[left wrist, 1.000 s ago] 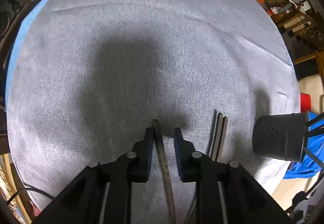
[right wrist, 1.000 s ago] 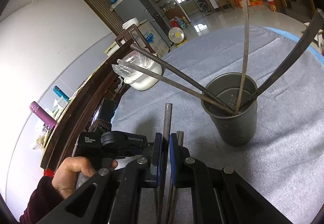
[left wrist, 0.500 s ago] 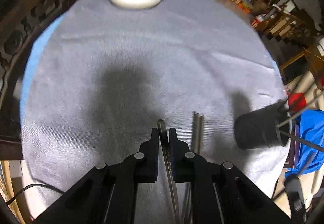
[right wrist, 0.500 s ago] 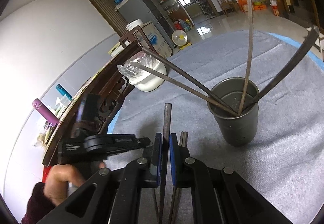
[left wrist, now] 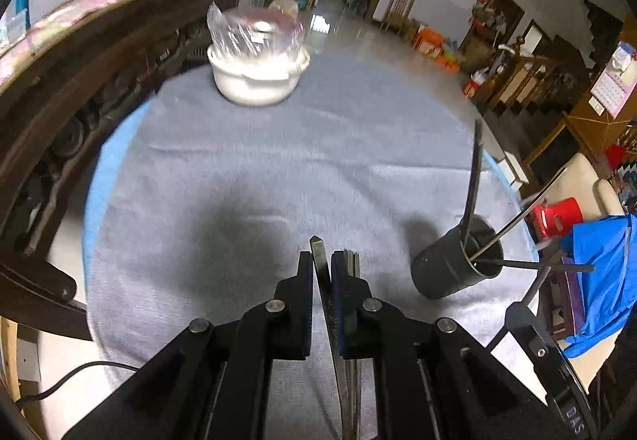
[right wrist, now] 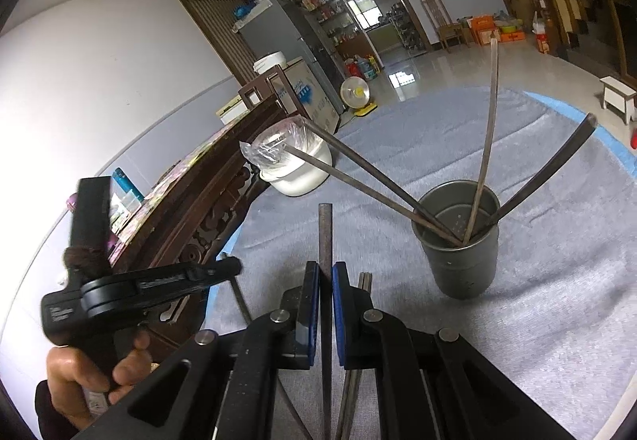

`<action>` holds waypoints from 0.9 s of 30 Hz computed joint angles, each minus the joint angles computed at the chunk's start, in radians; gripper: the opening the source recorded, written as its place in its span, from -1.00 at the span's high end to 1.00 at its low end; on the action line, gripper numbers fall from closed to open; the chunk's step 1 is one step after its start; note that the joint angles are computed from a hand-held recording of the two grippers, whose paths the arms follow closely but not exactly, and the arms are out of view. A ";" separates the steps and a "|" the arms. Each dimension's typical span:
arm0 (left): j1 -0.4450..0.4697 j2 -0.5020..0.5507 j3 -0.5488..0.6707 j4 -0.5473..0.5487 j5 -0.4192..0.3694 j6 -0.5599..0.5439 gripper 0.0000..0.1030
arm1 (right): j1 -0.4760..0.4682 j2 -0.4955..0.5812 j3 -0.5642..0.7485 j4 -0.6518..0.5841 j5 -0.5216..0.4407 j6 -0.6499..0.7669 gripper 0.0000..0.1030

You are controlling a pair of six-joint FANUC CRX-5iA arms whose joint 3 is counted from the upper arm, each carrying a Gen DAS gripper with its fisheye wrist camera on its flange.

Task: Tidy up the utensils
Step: 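Lift the chopstick upright with the right tool while the left tool holds its chopstick, then carry both held chopsticks toward the grey cup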

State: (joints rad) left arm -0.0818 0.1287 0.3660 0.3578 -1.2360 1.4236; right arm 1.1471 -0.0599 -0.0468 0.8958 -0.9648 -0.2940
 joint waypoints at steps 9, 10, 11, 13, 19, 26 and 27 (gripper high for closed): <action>0.029 -0.089 -0.093 0.042 0.068 -0.042 0.84 | 0.011 0.003 0.006 0.023 -0.015 -0.003 0.85; 0.034 -0.095 -0.099 0.050 0.070 -0.045 0.85 | 0.012 0.002 0.005 0.028 -0.016 -0.005 0.85; 0.039 -0.103 -0.107 0.058 0.076 -0.049 0.85 | 0.014 0.001 0.005 0.033 -0.017 -0.007 0.85; 0.046 -0.119 -0.118 0.064 0.084 -0.056 0.85 | 0.017 -0.004 0.001 0.042 -0.016 -0.014 0.85; 0.059 -0.165 -0.158 0.083 0.118 -0.081 0.86 | 0.024 -0.009 -0.005 0.066 -0.017 -0.022 0.85; 0.069 -0.204 -0.189 0.113 0.152 -0.114 0.86 | 0.035 -0.009 -0.004 0.101 -0.023 -0.022 0.85; 0.070 -0.212 -0.195 0.114 0.161 -0.118 0.86 | 0.037 -0.009 -0.004 0.107 -0.025 -0.024 0.85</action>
